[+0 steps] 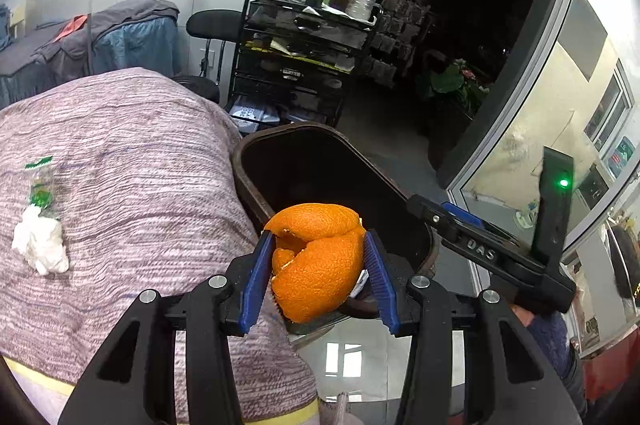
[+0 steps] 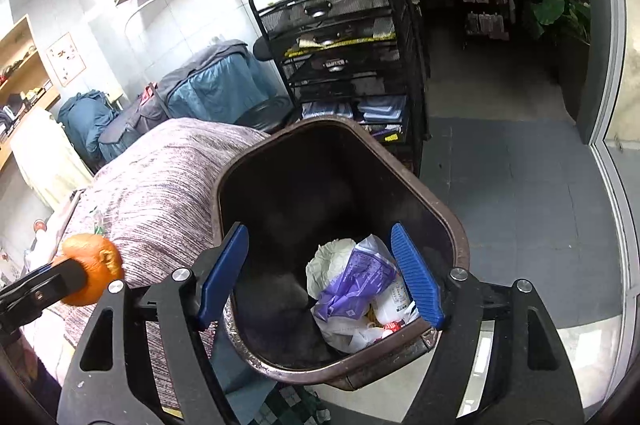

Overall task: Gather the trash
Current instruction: 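Lower the orange peel into the brown bin and open the left tool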

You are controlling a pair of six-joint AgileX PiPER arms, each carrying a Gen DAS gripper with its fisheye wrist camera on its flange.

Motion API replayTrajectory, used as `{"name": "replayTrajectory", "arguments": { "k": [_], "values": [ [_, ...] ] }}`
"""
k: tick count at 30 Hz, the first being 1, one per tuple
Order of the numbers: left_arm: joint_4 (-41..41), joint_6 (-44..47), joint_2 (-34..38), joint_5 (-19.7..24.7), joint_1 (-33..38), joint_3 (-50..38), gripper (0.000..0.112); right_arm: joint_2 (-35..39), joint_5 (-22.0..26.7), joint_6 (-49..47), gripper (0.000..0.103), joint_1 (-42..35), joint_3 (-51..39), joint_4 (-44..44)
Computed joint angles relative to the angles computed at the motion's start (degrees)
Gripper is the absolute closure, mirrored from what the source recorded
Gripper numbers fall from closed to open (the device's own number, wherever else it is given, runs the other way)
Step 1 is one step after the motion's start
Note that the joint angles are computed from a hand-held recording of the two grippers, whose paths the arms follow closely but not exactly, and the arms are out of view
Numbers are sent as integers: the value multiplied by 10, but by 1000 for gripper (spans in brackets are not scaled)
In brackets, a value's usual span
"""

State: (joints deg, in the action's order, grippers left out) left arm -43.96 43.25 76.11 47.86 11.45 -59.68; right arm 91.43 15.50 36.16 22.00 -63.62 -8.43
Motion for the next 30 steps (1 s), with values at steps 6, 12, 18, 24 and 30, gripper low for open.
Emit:
{"name": "replayTrajectory", "arguments": {
  "k": [6, 12, 18, 24, 30],
  "values": [
    [16, -28, 33, -5, -30, -33, 67, -30, -10, 74, 22, 0, 29, -69],
    [32, -56, 68, -15, -64, -65, 67, -55, -18, 128, 21, -9, 56, -115],
    [62, -88, 105, -20, -98, -96, 67, -73, -18, 196, 21, -18, 75, -178],
    [85, -110, 129, -25, -124, -114, 67, -85, -20, 253, 21, -32, 90, -229],
    [105, -126, 150, -28, -149, -133, 67, -93, -20, 281, 21, -43, 101, -253]
  ]
}}
